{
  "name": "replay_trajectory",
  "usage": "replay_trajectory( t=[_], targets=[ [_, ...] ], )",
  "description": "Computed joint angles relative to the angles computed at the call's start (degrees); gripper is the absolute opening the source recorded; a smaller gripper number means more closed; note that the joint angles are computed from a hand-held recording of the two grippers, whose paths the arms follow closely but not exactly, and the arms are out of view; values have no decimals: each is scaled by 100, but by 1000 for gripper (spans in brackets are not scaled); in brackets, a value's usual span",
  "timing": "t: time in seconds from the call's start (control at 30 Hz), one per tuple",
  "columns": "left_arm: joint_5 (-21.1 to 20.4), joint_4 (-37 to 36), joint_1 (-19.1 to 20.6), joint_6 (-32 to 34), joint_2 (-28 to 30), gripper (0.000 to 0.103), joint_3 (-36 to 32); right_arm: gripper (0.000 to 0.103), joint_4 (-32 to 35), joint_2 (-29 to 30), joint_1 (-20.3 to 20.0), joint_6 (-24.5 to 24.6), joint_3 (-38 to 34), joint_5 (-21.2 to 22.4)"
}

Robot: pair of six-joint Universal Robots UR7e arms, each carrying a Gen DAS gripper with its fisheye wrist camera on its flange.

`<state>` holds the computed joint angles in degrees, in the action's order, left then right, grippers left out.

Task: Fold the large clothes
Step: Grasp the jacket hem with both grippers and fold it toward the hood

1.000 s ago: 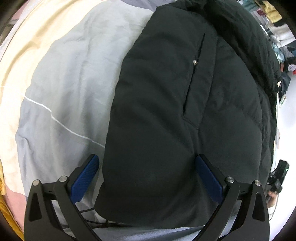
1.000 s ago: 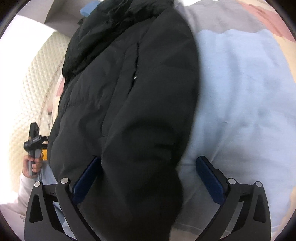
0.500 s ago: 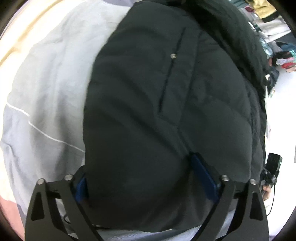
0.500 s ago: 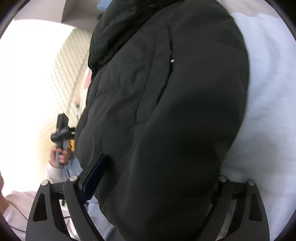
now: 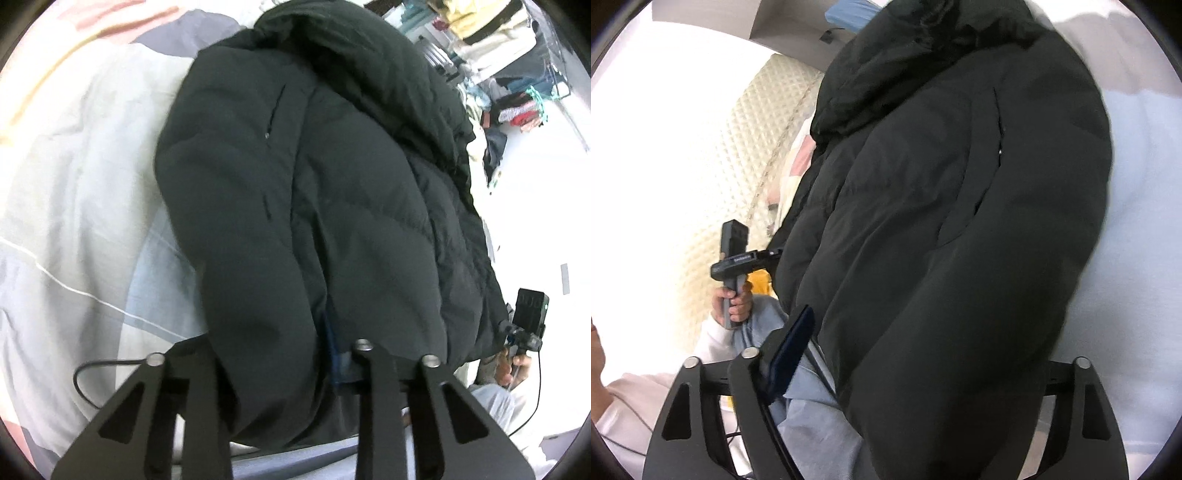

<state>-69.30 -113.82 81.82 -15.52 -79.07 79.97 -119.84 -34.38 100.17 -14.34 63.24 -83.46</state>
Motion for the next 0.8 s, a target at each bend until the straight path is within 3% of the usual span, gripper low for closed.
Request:
replay_trajectory(
  t=[0.07, 0.1, 0.2, 0.47, 0.8],
  targets=[
    [-53, -86, 2, -15, -98, 17, 52, 35, 19, -34, 41, 72, 25, -73],
    [-71, -188, -22, -33, -165, 15, 116, 26, -30, -56, 103, 123, 51, -250],
    [-189, -451, -86, -107, -310, 10, 189, 15, -295, -86, 404, 62, 87, -978],
    [-543, -1208, -358, -394, -770, 4, 348, 12, -1080, -398, 769, 78, 200, -853],
    [-452, -1508, -733, -641, -1684, 3, 907, 11, -2275, -1351, 832, 208, 1451, -133]
  ],
)
